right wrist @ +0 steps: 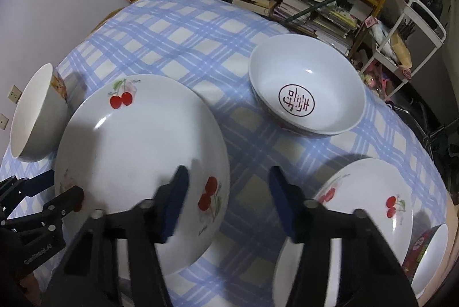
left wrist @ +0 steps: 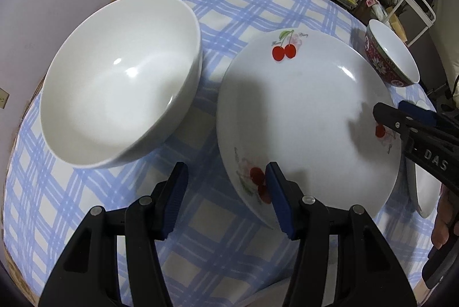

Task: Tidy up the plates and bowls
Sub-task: 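Carry the held plate over another cherry plate with both grippers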

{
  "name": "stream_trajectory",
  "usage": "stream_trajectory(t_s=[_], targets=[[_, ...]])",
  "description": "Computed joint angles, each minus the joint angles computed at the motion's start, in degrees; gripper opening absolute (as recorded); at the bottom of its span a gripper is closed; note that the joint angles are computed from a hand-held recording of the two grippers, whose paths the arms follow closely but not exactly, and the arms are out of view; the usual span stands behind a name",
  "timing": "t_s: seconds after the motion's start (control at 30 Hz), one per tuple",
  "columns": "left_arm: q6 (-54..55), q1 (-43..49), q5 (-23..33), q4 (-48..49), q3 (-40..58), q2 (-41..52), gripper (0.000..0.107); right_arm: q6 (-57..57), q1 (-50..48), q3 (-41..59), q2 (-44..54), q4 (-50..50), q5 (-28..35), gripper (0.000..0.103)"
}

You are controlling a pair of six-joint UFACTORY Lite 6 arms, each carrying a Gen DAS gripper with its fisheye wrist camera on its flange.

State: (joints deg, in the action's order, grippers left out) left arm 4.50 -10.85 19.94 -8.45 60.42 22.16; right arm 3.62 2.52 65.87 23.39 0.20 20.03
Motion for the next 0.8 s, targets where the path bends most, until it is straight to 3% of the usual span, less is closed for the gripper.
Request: stream_trajectory(t_s=[0.07,0.17,0.27,0.33,0.43,0.67,0.8], targets=[[3.8,0.6,0.3,-3.7,0.2,0.3,0.045,-2.9,-0.5,1.9,1.9,2.8,1.4,0.028],[14.2,1.6,2.0,-13.5,1.4,1.3,0.023,-10.6,-1.2,3.8,3.2,10.4,3.0,0.016],[16.2,2.0,1.5,-16.2,1.1,1.2,0.021,-11.3,-1.4,4.9,3.7,10.6,4.6,0.016],[12.5,1.3,1.1,-13.0,0.6,0.3,0.020,-14.8,-2.5,5.2,3.8,14.4,6.2,0.015],[11.4,0.0,0.8,-10.7,-0.2,-1.0,0.020,-14.0,-2.7,3.8,2.6,12.5,6.5,0.015],[23.3,0.3,3.5,-18.8,-2.4,-4.8,0.020,-9.6,-3.7,-3.1,-4.5,8.1,5.5,0.015],[31.1,1.1,6.3,-23.4,-4.4,-8.8,0.019,-13.3,-6.3,-7.2,-8.8,11.8,5.8,0.015]])
